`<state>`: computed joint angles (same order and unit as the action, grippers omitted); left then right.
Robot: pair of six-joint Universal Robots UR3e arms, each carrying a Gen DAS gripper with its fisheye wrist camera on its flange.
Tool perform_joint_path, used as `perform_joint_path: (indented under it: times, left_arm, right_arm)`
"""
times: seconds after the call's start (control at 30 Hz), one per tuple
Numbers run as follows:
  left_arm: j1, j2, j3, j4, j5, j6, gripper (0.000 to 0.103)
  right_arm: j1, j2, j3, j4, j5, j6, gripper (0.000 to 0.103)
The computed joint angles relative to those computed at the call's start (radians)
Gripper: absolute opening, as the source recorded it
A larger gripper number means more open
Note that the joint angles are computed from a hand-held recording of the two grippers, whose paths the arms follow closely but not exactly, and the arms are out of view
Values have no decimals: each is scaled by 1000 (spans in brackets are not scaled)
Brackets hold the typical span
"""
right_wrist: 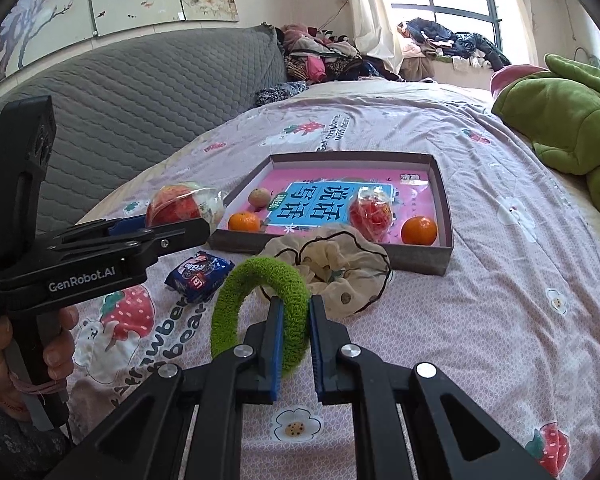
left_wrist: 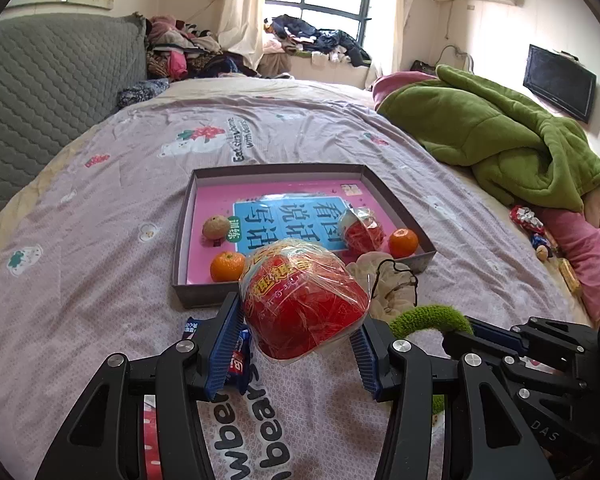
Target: Organize objects
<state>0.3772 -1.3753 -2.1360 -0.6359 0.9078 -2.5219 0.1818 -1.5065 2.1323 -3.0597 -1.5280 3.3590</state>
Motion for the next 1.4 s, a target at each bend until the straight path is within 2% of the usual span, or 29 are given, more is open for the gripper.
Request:
perform_joint_path:
  times: [0.9, 1.4]
  left_arm:
    - [48, 73, -27, -19, -54, 14, 53]
    - [87, 71, 8, -34, -102, 6, 53]
  right_arm:
    - [22, -11, -35, -18, -59, 10, 12]
    - [-3, -20, -138, 32, -49, -15, 12]
